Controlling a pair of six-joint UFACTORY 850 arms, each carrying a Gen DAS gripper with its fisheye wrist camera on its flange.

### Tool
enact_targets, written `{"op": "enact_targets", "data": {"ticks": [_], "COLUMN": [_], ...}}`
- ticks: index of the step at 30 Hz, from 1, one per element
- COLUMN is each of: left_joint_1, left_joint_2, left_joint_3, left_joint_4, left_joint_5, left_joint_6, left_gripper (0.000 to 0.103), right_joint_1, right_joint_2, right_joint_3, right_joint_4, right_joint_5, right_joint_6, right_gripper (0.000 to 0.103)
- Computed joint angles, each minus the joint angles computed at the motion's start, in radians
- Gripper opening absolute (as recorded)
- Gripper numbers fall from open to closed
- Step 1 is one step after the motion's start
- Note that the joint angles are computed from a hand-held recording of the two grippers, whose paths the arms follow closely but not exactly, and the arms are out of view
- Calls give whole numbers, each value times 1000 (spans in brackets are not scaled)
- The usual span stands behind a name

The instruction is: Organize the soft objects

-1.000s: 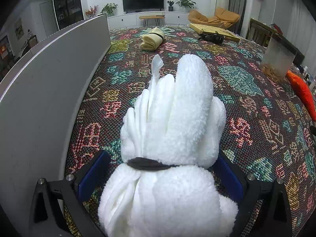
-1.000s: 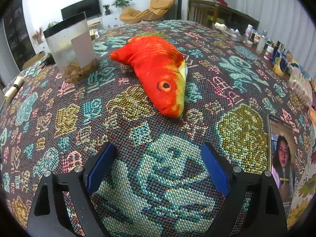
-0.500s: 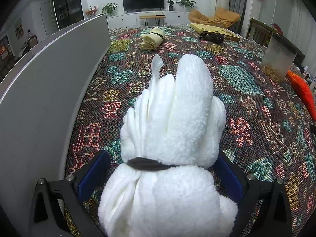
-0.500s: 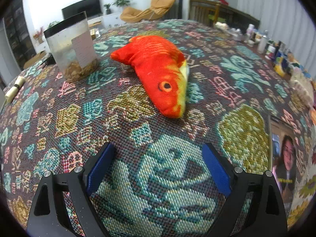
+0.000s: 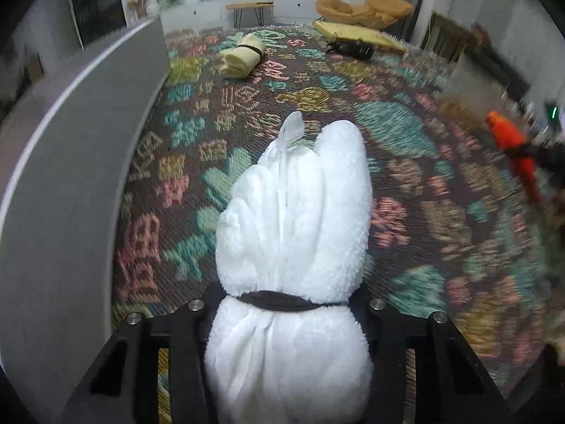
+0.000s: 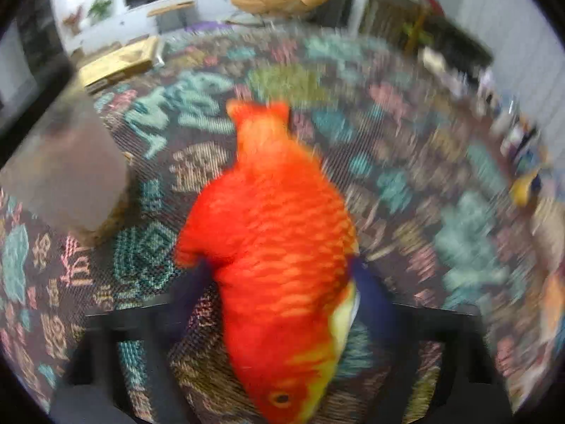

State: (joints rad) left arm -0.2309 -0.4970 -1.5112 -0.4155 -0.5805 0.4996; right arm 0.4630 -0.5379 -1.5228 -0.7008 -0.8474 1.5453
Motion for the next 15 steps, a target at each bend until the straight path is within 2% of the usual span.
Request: {"op": "enact_targets", "data": {"ticks": [1,5,7,10,12,15], "left_joint_1": [16,53,67,103,137,205], "left_joint_2": [13,74,104,144,167,199], "left_joint_3": [11,56,65,63,55,48], "left_joint_4": [-85,-297,-373,-474,-519,-545], "left_joint_5": [-25,-88,-124,-181,-205,-206], "left_joint_6": [58,205,255,313,341,367], "left_gripper": [47,47,47,47,47,47], "right_joint_1": [20,98,147,214,255,299], "right_joint_2": [20,130,173,196,196,139], "right_joint_3": [26,141,157,113,59,-81], "right_joint_4": [-53,-201,-259,-315,-341,-341], "right_joint_5": [-9,-16,-53,-94,-75,42], "right_joint_6": [91,366,419,412,392,355], "right_gripper": [33,33,33,33,33,33]}}
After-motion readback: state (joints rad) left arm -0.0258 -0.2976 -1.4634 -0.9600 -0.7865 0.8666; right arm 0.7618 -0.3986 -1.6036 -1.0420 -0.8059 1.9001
